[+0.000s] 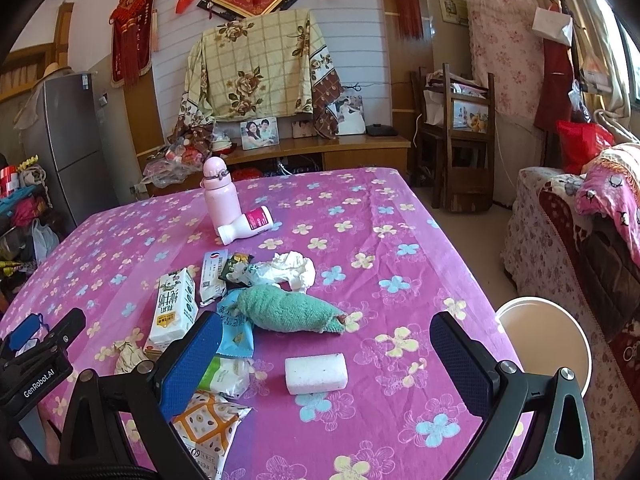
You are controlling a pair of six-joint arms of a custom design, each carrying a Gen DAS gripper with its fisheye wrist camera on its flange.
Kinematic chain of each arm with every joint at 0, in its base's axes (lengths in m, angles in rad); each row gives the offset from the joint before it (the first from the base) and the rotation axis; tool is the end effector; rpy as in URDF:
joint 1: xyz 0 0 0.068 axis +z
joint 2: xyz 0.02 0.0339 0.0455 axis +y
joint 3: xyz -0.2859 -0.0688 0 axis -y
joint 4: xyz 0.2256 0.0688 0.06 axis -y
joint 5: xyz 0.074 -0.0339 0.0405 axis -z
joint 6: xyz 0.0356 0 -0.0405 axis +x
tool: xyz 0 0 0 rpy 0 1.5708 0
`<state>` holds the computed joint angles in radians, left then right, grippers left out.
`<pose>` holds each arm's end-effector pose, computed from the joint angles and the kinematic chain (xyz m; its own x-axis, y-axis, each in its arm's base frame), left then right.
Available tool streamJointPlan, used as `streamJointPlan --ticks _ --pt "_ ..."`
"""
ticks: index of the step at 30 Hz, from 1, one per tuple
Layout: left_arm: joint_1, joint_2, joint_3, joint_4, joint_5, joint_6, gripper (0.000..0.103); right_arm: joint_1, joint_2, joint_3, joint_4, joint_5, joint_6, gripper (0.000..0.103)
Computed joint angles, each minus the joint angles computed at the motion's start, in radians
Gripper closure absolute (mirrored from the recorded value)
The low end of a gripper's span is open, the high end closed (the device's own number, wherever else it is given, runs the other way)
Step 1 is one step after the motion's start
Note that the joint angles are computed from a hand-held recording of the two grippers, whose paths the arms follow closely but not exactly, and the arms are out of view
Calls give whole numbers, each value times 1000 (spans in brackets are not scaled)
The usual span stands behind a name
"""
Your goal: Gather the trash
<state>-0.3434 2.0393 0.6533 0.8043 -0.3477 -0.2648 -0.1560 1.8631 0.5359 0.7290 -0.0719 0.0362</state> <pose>0.3236 -0.1028 0.0988 -0.5120 -0.0782 -0.8554 -0.0886 0.9953 -0.0380 0.3022 -0.0449 0.1211 -0.5525 0.1234 -0.8243 0.1164 0.9907 0.0703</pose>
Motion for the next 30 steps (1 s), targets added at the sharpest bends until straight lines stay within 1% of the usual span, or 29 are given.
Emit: streamJointPlan --ticks 4,7,12,15,21,30 --pt "0 0 1 0 0 -2 1 -5 5 -12 33 -11 20 0" --pt "12 7 -11 27 18 1 1 -11 16 -7 49 -33 37 0" --pt "61 21 -19 44 94 9 1 10 42 39 7 -23 49 0" --pt "78 20 -17 31 129 12 1 23 57 62 -6 -14 52 0" --pt "83 14 -36 49 134 44 1 47 92 114 -46 3 55 0" --pt "105 32 -17 37 153 56 1 55 144 201 -126 28 66 0"
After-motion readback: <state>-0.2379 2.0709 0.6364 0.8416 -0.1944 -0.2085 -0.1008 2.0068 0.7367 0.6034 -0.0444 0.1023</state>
